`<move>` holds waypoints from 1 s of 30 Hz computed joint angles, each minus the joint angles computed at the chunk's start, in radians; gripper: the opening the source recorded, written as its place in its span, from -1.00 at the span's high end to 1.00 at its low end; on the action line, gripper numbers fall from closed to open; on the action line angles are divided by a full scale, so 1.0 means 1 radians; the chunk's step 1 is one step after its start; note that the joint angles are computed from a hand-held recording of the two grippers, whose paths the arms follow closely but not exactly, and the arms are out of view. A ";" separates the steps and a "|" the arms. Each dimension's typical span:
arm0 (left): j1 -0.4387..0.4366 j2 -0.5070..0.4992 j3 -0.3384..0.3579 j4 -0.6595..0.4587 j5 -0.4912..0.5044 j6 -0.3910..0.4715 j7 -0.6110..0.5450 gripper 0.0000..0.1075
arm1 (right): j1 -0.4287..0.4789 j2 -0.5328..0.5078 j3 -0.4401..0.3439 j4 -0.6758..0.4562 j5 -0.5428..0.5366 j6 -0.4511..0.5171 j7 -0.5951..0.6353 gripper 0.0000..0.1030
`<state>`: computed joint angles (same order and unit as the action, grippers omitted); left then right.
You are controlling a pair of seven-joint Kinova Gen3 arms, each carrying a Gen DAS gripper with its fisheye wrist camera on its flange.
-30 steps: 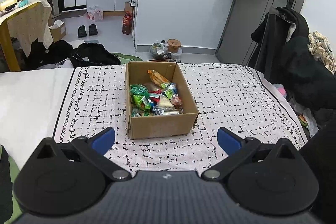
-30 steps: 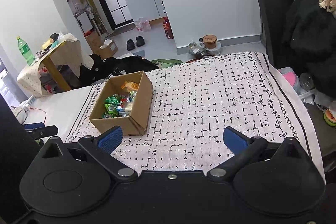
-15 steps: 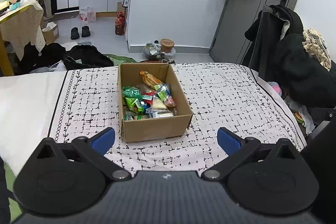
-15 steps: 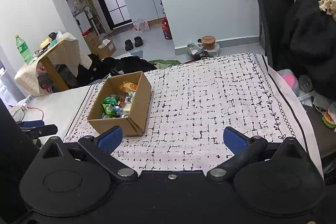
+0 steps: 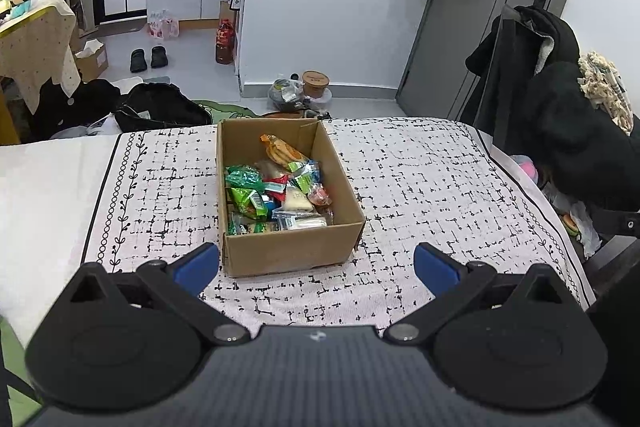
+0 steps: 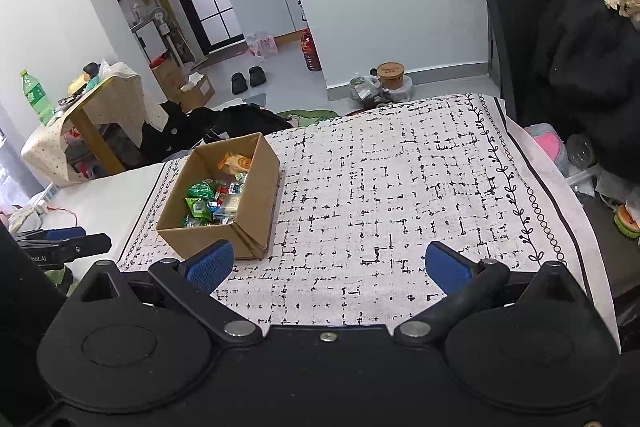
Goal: Organize snacks
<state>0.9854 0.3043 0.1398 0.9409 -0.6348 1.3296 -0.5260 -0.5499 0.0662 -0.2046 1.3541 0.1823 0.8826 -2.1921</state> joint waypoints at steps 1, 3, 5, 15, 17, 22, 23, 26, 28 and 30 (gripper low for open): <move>0.000 -0.001 0.000 0.003 0.000 -0.002 0.001 -0.91 | -0.002 0.000 -0.001 -0.001 0.003 0.002 -0.004 -1.00; 0.001 -0.001 0.000 0.003 -0.001 -0.004 0.002 -0.91 | -0.004 0.000 -0.001 -0.001 0.007 0.003 -0.009 -1.00; 0.001 -0.004 0.000 0.007 -0.004 -0.008 0.003 -0.91 | -0.004 0.001 -0.001 -0.002 0.005 0.002 -0.008 -1.00; -0.002 -0.022 0.007 0.038 -0.016 -0.019 0.032 -0.91 | -0.012 0.001 -0.003 -0.009 0.025 0.006 -0.013 -1.00; -0.005 -0.024 0.012 0.041 -0.016 -0.018 0.034 -0.91 | -0.014 0.001 -0.003 -0.010 0.030 0.005 -0.018 -1.00; -0.005 -0.031 0.017 0.054 -0.028 -0.024 0.045 -0.91 | -0.023 0.000 -0.006 -0.014 0.051 0.012 -0.029 -1.00; -0.004 -0.031 0.018 0.055 -0.032 -0.024 0.048 -0.91 | -0.024 0.000 -0.006 -0.014 0.055 0.013 -0.033 -1.00; -0.004 -0.027 0.020 0.052 -0.035 -0.016 0.051 -0.91 | -0.025 -0.003 -0.006 -0.010 0.061 0.008 -0.044 -1.00; -0.003 -0.028 0.020 0.054 -0.036 -0.015 0.054 -0.91 | -0.027 -0.003 -0.007 -0.009 0.070 0.009 -0.053 -1.00; -0.003 -0.030 0.021 0.057 -0.039 -0.017 0.056 -0.91 | -0.027 -0.002 -0.007 -0.008 0.071 0.011 -0.056 -1.00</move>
